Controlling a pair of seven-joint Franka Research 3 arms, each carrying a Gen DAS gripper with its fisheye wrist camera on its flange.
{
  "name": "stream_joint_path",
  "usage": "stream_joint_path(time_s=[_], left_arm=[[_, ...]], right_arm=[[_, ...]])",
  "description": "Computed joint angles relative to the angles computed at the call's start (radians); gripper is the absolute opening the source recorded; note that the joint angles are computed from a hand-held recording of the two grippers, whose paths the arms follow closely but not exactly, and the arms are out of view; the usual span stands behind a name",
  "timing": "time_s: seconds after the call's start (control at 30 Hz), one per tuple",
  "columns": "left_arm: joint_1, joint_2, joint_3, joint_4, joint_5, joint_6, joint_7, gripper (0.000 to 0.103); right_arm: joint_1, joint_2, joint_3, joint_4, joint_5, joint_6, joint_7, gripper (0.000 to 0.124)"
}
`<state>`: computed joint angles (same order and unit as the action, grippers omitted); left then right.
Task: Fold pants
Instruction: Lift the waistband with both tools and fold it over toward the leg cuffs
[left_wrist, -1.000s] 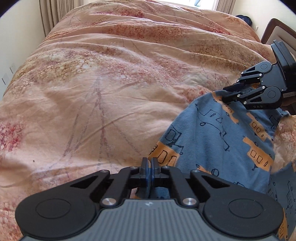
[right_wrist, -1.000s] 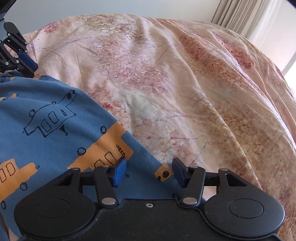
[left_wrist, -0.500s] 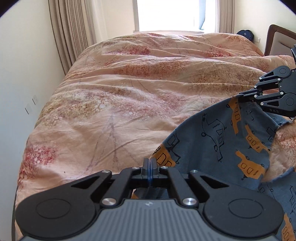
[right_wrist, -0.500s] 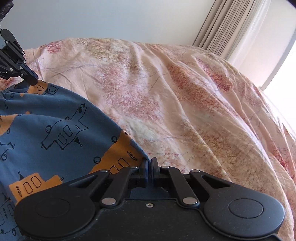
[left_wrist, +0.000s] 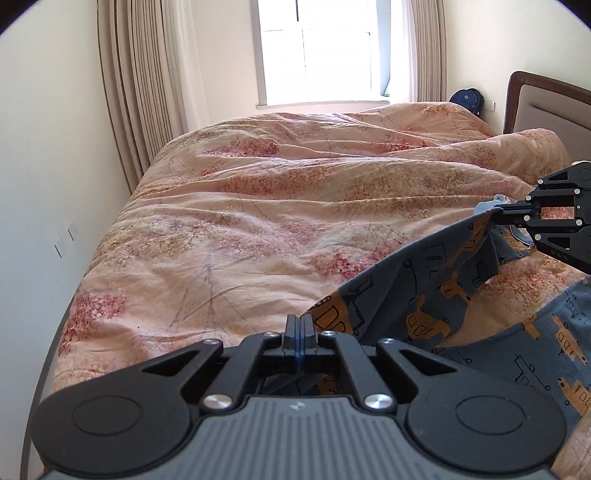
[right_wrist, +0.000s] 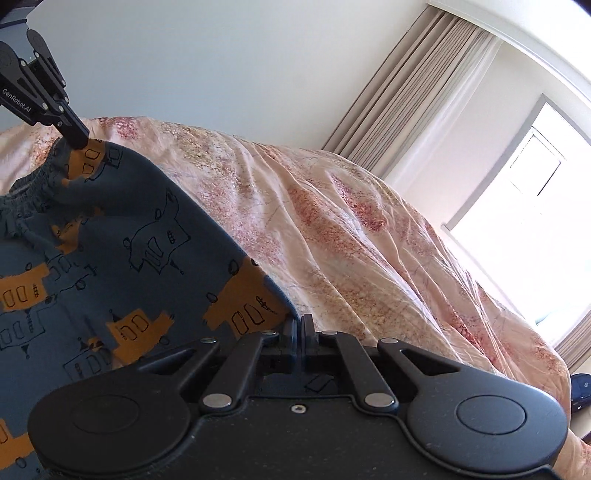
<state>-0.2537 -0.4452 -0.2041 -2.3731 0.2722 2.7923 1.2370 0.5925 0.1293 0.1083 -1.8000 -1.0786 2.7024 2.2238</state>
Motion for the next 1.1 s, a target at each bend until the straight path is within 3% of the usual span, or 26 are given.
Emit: stream_joint_path(time_s=[0.13, 0.33, 0.63, 0.93, 1.1], left_arm=[[0.036, -0.072, -0.060, -0.068, 0.061, 0.028, -0.079, 0.000], [0.015, -0.160, -0.085, -0.165, 0.108, 0.041, -0.150, 0.000], [-0.010, -0.210, -0.115, -0.256, 0.141, 0.046, -0.220, 0.000], [-0.038, -0.251, -0.093, -0.274, 0.172, 0.022, -0.196, 0.000], [-0.108, -0.296, -0.031, -0.309, 0.120, -0.006, -0.120, 0.000]], right_arm=[[0.009, -0.097, 0.030, -0.108, -0.092, -0.034, 0.114, 0.000], [-0.015, -0.198, 0.117, -0.227, -0.210, -0.090, 0.273, 0.000], [-0.029, -0.262, 0.197, -0.332, -0.189, -0.118, 0.390, 0.000], [-0.021, -0.269, 0.210, -0.360, -0.175, -0.134, 0.441, 0.000], [-0.027, -0.319, 0.223, -0.401, -0.151, -0.119, 0.438, 0.000]])
